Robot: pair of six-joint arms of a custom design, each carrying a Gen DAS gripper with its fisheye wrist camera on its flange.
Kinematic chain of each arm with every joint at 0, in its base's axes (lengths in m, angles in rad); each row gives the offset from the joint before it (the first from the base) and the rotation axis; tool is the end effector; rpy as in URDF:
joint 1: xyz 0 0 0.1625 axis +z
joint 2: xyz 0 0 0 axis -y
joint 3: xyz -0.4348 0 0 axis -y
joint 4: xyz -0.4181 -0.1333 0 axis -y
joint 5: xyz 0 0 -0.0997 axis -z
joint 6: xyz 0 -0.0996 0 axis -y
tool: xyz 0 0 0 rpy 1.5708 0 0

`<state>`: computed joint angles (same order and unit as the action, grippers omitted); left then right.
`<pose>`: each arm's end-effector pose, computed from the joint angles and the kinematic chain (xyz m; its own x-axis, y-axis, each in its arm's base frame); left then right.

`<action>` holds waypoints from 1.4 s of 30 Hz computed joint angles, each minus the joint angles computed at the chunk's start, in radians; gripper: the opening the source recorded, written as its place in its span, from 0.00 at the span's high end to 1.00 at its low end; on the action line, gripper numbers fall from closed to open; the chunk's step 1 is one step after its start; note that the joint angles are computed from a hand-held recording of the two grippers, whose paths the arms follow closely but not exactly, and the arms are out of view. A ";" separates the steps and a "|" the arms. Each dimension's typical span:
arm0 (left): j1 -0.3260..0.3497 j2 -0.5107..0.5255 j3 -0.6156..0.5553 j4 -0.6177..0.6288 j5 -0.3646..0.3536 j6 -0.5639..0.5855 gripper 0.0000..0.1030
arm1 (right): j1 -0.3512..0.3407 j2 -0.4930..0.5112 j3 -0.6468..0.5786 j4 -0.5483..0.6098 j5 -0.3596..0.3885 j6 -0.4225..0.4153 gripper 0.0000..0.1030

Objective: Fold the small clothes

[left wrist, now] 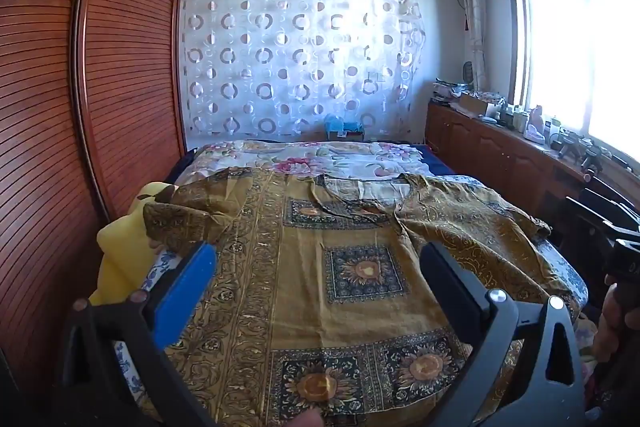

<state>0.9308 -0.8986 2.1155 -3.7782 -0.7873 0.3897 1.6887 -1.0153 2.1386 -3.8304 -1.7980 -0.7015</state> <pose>-0.1528 -0.5462 0.1552 -0.7273 0.1205 -0.6757 0.6527 0.4259 -0.6266 0.1736 -0.5234 0.2046 -0.7255 -0.2023 0.6578 -0.6777 0.3763 -0.6317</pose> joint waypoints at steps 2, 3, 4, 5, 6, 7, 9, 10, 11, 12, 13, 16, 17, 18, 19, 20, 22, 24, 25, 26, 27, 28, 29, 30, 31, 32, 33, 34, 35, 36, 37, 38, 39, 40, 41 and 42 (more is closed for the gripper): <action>0.000 0.004 -0.004 0.006 0.000 0.005 0.00 | 0.001 0.001 0.000 -0.001 -0.002 0.005 0.00; 0.000 0.008 -0.007 0.006 0.000 0.009 0.00 | 0.000 0.002 0.000 -0.002 -0.001 0.004 0.00; -0.001 0.012 -0.010 0.006 0.002 0.013 0.00 | 0.000 0.002 -0.001 -0.002 -0.001 0.003 0.00; 0.001 0.007 0.000 -0.025 -0.006 -0.005 0.00 | 0.000 0.004 0.000 -0.005 -0.001 0.001 0.00; 0.000 0.008 0.001 -0.028 -0.007 -0.003 0.00 | 0.000 0.004 0.000 -0.007 -0.001 0.001 0.00; 0.000 0.010 0.001 -0.032 -0.006 0.000 0.00 | -0.001 0.003 0.001 -0.008 0.001 0.000 0.00; -0.001 0.011 0.002 -0.039 -0.006 0.005 0.00 | 0.000 0.005 -0.001 -0.007 -0.001 -0.001 0.00; 0.002 -0.002 0.006 -0.024 -0.007 0.001 0.00 | 0.000 0.005 0.000 -0.005 -0.002 -0.002 0.00; 0.001 -0.005 0.007 -0.023 -0.006 0.002 0.00 | 0.001 0.004 0.000 -0.005 -0.002 -0.002 0.00; 0.001 -0.005 0.007 -0.023 -0.005 0.004 0.00 | 0.001 0.005 0.000 -0.009 -0.002 -0.001 0.00; 0.002 -0.006 0.007 -0.026 -0.006 0.007 0.00 | 0.001 0.005 0.000 -0.009 -0.002 -0.001 0.00; -0.007 -0.009 0.014 -0.031 0.002 0.010 0.00 | 0.000 0.004 0.002 -0.010 0.000 -0.001 0.00; -0.009 -0.012 0.014 -0.028 0.003 0.011 0.00 | 0.000 0.004 0.002 -0.010 -0.001 -0.002 0.00; -0.013 -0.015 0.011 -0.020 0.007 0.015 0.00 | 0.000 0.004 0.002 -0.011 -0.001 -0.004 0.00; -0.013 -0.017 0.012 -0.019 0.007 0.017 0.00 | 0.000 0.003 0.002 -0.011 0.000 -0.004 0.00; -0.013 -0.017 0.011 -0.020 0.007 0.020 0.00 | 0.000 0.003 0.002 -0.012 0.000 -0.004 0.00; -0.016 -0.015 0.010 -0.021 0.010 0.023 0.00 | 0.000 0.002 0.002 -0.009 -0.001 -0.004 0.00; -0.018 -0.015 0.009 -0.020 0.013 0.025 0.00 | 0.001 0.002 0.004 -0.012 -0.001 -0.004 0.00; -0.019 -0.016 0.009 -0.019 0.014 0.027 0.00 | 0.002 0.003 0.004 -0.013 -0.001 -0.004 0.00; -0.018 -0.018 0.008 -0.017 0.013 0.027 0.00 | 0.003 0.003 0.004 -0.014 -0.002 -0.005 0.00; -0.018 -0.019 0.009 -0.016 0.012 0.025 0.00 | 0.003 0.003 0.004 -0.013 -0.004 -0.005 0.00; -0.017 -0.018 0.009 -0.016 0.011 0.023 0.00 | 0.003 0.003 0.004 -0.014 -0.003 -0.005 0.00; -0.017 -0.020 0.009 -0.012 0.012 0.022 0.00 | 0.003 0.003 0.004 -0.014 -0.003 -0.005 0.00; -0.019 -0.018 0.010 -0.016 0.014 0.023 0.00 | 0.003 0.003 0.004 -0.014 -0.003 -0.005 0.00; -0.019 -0.014 0.009 -0.022 0.014 0.026 0.00 | 0.003 0.003 0.004 -0.015 -0.003 -0.005 0.00; -0.020 -0.016 0.009 -0.019 0.015 0.025 0.00 | 0.003 0.003 0.004 -0.015 -0.003 -0.005 0.00; -0.019 -0.012 0.009 -0.026 0.014 0.027 0.00 | 0.004 0.003 0.004 -0.016 -0.004 -0.005 0.00; -0.019 -0.012 0.009 -0.025 0.014 0.027 0.00 | 0.003 0.003 0.005 -0.016 -0.003 -0.006 0.00; -0.020 -0.013 0.009 -0.024 0.014 0.027 0.00 | 0.003 0.003 0.005 -0.016 -0.003 -0.006 0.00; -0.020 -0.012 0.009 -0.026 0.015 0.028 0.00 | 0.003 0.004 0.005 -0.017 -0.003 -0.006 0.00; -0.020 -0.010 0.009 -0.028 0.016 0.029 0.00 | 0.003 0.004 0.005 -0.018 -0.003 -0.007 0.00; -0.020 -0.010 0.009 -0.027 0.015 0.029 0.00 | 0.003 0.003 0.005 -0.016 -0.003 -0.005 0.00; -0.020 -0.009 0.009 -0.030 0.015 0.032 0.00 | 0.003 0.003 0.005 -0.016 -0.003 -0.005 0.00; -0.021 -0.009 0.009 -0.030 0.017 0.033 0.00 | 0.004 0.003 0.005 -0.017 -0.004 -0.006 0.00; -0.022 -0.010 0.010 -0.031 0.016 0.032 0.00 | 0.004 0.003 0.005 -0.017 -0.004 -0.006 0.00; -0.021 -0.010 0.010 -0.030 0.015 0.032 0.00 | 0.004 0.004 0.005 -0.017 -0.004 -0.006 0.00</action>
